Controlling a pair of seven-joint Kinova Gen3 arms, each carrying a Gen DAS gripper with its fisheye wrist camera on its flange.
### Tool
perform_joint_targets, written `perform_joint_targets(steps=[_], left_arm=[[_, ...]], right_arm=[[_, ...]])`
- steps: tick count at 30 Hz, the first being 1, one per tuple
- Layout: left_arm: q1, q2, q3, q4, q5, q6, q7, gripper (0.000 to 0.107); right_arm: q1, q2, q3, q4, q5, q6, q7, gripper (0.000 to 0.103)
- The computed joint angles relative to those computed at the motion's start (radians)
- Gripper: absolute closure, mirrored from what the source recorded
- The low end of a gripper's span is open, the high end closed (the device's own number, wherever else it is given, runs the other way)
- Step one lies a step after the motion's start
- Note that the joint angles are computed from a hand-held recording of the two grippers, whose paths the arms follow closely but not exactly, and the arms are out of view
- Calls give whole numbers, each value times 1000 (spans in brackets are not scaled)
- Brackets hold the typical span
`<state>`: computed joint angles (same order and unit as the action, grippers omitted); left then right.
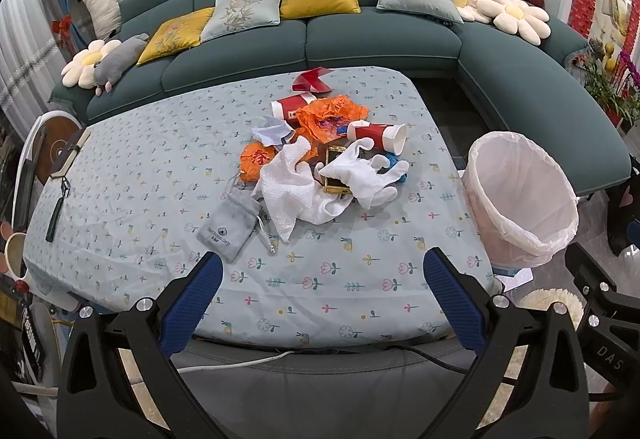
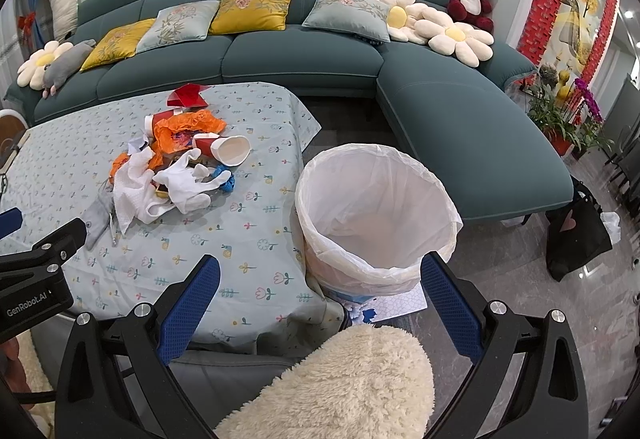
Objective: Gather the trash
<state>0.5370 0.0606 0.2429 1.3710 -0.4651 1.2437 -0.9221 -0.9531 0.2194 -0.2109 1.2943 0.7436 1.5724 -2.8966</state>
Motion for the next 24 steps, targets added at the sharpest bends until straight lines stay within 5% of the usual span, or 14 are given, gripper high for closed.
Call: perform_joint_targets(steps=[24], left_arm=[[8, -7, 2, 21, -25, -16, 23, 12]], right_arm=[[1, -7, -3, 17, 3, -9, -5, 7]])
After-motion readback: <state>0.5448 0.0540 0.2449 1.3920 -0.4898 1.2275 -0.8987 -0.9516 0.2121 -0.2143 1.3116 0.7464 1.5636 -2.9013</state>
